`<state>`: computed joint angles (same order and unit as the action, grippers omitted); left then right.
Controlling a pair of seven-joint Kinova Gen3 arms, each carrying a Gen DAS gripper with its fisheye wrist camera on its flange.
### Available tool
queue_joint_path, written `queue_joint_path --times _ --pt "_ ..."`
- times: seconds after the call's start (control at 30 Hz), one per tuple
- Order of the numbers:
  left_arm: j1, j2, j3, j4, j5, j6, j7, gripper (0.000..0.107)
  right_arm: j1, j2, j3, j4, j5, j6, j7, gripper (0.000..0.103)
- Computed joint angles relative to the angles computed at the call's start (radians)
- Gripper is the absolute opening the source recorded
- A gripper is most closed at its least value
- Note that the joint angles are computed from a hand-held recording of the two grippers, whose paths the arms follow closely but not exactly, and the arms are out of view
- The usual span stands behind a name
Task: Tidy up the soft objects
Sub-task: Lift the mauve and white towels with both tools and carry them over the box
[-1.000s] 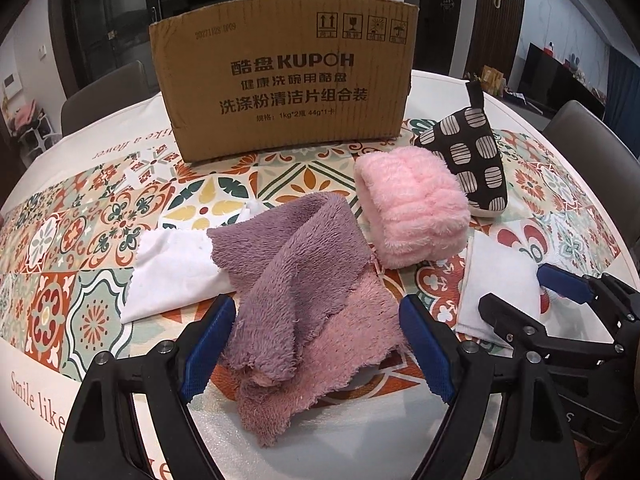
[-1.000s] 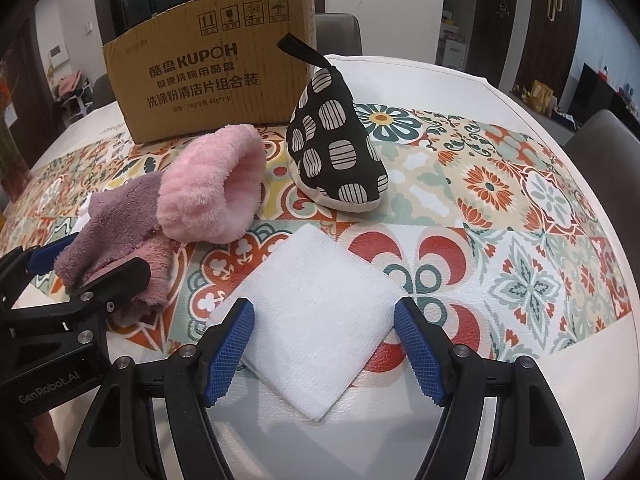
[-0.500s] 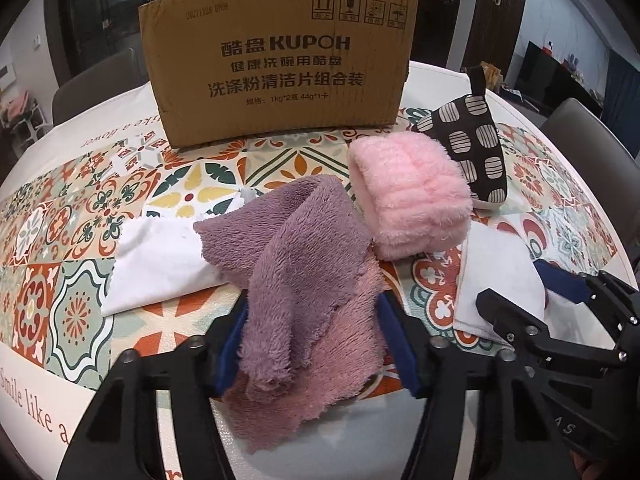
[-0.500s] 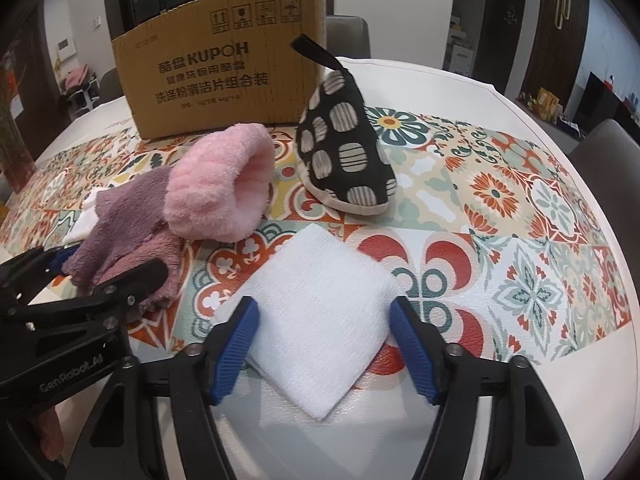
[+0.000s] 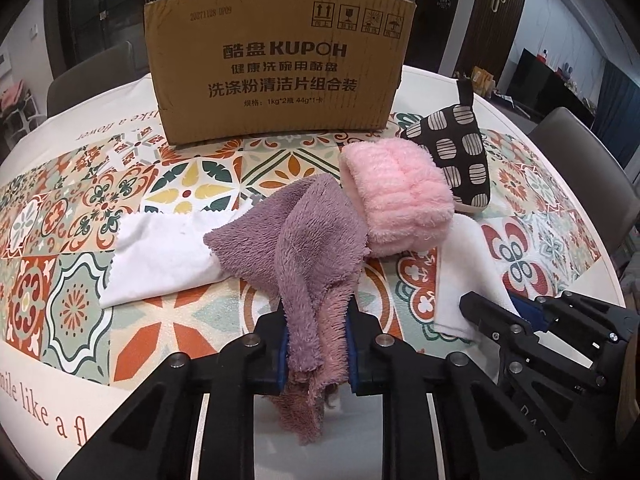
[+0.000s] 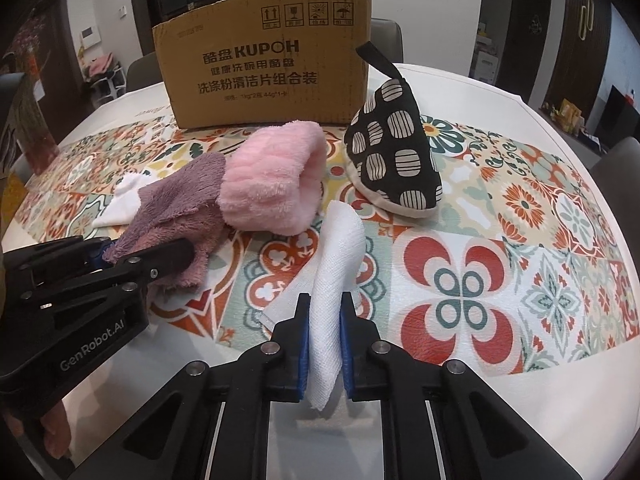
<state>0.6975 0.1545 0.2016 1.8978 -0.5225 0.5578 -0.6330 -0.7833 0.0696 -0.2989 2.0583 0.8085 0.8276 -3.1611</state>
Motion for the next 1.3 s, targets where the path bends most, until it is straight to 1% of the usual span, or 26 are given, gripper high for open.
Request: queue_joint_path --times 0.23,0.37,0.5,0.83,0.93,1.13,1.3 --pt "0.007 -0.043 0.015 0.017 -0.034 0.004 0.032 0.021 0.001 -0.022 -0.012 -0.007 -0.030 0.014 0.009 0.013" --pt "0.003 -0.073 0.035 0.026 -0.061 0.010 0.061 0.021 -0.008 -0.033 -0.028 -0.020 -0.031 0.052 0.000 0.012" --pt "0.002 -0.104 0.065 0.034 -0.109 0.027 0.106 0.021 -0.018 -0.050 -0.047 -0.032 -0.024 0.092 -0.015 0.012" --pt "-0.051 -0.187 0.144 0.060 -0.126 0.040 0.135 0.021 -0.047 -0.078 -0.098 -0.061 0.000 0.187 -0.049 0.012" --pt "-0.070 -0.213 0.171 0.066 -0.135 0.056 0.151 0.021 -0.060 -0.085 -0.112 -0.072 0.011 0.217 -0.063 0.013" --pt "-0.115 -0.269 0.236 0.081 -0.173 0.088 0.198 0.021 -0.088 -0.091 -0.140 -0.097 0.051 0.282 -0.097 0.012" --pt "-0.162 -0.311 0.281 0.091 -0.188 0.096 0.221 0.021 -0.109 -0.094 -0.153 -0.115 0.075 0.317 -0.110 0.013"
